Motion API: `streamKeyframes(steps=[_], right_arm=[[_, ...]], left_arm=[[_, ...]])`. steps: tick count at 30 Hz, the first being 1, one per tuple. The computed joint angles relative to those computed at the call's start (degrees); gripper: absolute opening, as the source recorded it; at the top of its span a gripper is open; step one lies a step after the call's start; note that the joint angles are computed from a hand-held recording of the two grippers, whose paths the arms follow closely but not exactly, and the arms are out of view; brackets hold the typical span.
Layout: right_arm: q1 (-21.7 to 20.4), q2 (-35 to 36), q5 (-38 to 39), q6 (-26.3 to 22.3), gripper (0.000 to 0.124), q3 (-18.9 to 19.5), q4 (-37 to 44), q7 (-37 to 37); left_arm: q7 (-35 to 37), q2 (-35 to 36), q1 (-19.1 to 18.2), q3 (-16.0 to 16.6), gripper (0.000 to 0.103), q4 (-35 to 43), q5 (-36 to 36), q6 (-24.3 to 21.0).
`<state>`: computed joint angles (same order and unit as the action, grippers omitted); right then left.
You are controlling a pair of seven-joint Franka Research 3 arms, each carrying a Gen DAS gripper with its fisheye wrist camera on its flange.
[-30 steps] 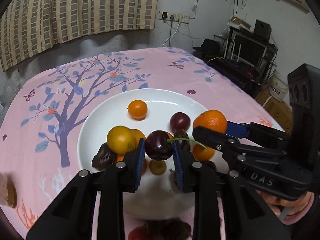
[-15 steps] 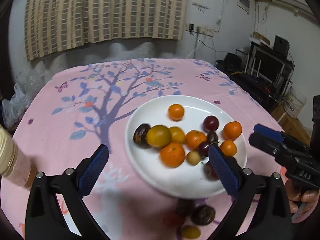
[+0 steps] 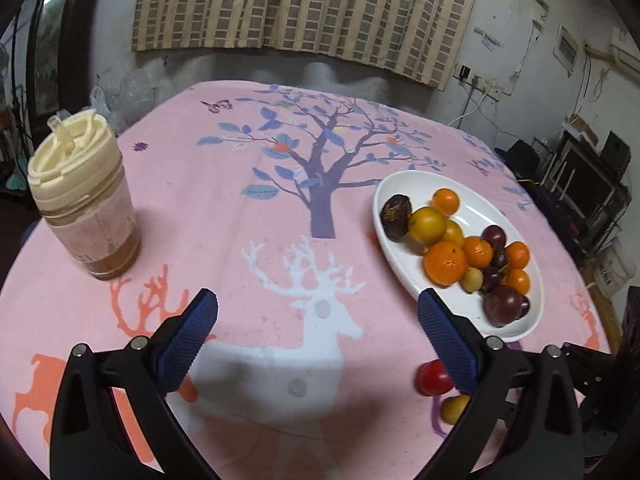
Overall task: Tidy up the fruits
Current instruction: 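Grasp a dark mangosteen with the right tool from the cloth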
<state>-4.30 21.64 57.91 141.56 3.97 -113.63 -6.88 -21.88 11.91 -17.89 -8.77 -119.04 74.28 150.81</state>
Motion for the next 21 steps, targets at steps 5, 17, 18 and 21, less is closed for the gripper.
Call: streamKeyframes(steps=[5, 17, 18, 21], right_arm=[[0.9, -0.1, 0.2, 3.8, 0.054, 0.5, -1.4, -1.9], [1.6, 0.5, 2.7, 9.5, 0.046, 2.2, -2.3, -4.9], [1.5, 0.4, 3.3, 9.7, 0.044, 2.5, -2.5, -5.8], [1.6, 0.1, 4.3, 10.2, 0.04, 2.7, -3.0, -7.3]], left_arm=[[2.4, 0.5, 0.0, -0.1, 0.098, 0.2, -1.5, 0.3], [4.0, 1.0, -0.7, 0.0, 0.098, 0.8, -2.2, 0.4], [4.1, 1.0, -0.8, 0.1, 0.098, 0.8, -2.3, 0.1], [4.8, 1.3, -1.0, 0.0, 0.098, 1.2, -2.7, -0.8]])
